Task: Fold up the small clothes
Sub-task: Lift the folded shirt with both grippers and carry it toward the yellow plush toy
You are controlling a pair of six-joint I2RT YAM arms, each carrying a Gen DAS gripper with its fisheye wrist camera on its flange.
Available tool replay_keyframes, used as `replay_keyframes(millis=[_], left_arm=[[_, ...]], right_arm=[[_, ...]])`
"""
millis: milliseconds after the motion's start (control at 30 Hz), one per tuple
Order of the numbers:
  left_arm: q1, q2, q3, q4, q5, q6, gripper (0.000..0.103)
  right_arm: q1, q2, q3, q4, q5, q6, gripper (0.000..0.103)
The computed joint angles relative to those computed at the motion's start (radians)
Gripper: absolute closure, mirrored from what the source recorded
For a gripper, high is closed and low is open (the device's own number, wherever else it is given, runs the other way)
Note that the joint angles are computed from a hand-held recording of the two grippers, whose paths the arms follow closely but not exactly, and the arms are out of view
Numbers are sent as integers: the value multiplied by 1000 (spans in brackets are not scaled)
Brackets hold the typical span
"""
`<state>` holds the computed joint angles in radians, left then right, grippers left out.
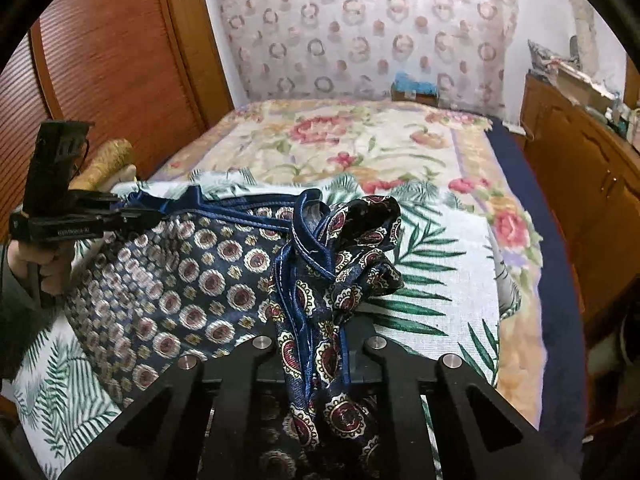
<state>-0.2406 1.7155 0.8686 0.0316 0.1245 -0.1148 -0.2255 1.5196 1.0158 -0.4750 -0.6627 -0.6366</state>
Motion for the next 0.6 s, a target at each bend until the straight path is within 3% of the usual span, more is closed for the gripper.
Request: replay_keyframes(millis=[167, 333, 600], left_arm=[[-25, -231, -122, 4, -23, -22, 94], [-46, -483, -219, -64, -92, -26, 95], [43, -816, -320, -220, -139, 3, 95]], right_arm=[[-47, -138, -87, 24, -70, 18, 90], [-82, -306, -147, -10, -161, 11, 90], [27, -499, -194, -24, -155, 43, 90]])
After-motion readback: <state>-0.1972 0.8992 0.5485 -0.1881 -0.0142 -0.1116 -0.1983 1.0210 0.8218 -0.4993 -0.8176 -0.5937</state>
